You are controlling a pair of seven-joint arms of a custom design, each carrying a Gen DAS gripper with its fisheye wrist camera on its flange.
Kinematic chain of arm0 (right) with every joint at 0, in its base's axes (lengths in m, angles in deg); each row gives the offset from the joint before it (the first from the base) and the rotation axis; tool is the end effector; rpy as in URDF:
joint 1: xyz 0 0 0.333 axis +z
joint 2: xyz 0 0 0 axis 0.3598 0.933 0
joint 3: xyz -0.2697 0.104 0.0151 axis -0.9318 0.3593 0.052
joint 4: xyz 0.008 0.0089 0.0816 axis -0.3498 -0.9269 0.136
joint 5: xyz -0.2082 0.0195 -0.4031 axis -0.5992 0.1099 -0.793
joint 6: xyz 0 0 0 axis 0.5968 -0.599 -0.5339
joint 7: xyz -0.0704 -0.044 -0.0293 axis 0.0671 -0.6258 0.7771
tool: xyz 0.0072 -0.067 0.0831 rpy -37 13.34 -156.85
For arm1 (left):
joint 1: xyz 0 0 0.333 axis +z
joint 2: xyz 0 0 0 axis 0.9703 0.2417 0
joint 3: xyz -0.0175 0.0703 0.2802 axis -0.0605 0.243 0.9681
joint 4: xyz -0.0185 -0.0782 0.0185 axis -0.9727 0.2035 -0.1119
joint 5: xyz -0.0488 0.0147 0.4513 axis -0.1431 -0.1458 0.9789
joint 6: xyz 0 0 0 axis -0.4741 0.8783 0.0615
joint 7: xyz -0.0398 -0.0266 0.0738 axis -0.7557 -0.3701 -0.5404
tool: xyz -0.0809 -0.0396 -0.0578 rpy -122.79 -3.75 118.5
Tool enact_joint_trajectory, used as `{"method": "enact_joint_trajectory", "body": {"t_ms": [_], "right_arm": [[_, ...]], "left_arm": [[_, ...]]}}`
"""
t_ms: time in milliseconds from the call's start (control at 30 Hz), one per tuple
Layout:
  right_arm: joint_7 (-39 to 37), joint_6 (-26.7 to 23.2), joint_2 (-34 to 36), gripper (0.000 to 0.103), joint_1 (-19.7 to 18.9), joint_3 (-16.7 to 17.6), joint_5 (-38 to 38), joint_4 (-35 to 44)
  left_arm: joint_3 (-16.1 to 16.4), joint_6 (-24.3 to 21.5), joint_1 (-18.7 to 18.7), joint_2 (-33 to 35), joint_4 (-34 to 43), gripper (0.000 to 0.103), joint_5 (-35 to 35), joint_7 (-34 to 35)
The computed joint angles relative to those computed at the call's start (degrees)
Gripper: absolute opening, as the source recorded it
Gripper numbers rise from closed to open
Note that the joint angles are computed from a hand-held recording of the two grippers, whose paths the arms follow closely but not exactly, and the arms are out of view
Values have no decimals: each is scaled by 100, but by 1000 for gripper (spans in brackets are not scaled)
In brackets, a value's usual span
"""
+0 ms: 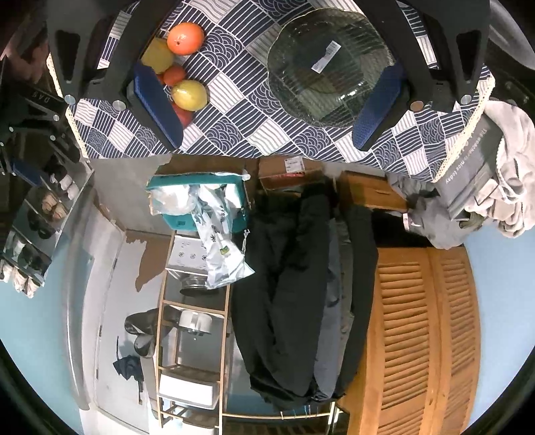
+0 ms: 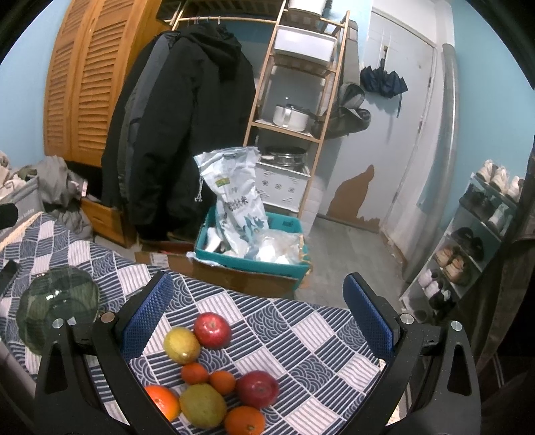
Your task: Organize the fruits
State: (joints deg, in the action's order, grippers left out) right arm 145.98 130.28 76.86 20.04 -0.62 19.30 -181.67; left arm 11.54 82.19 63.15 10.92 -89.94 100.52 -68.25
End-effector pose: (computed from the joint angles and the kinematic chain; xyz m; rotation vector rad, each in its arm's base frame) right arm 0.5825 0.1280 0.5036 -1.7741 1.4127 -1.0567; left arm 0.5624 -0.3214 0.5253 -1.7293 1.5881 -0.8846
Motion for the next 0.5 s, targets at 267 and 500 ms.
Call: {"method": "enact_joint_trajectory", "body": {"t_ms": [267,500], "right_arm": [[-237,-20,-101,100,-20,-63,291,-189],[-724,-313,-72,100,80,-114,826,-245]], "left_arm": [[9,25,-80,156,56,102,-251,302],[75,-101,-233,488,217,102,-551,623]]}}
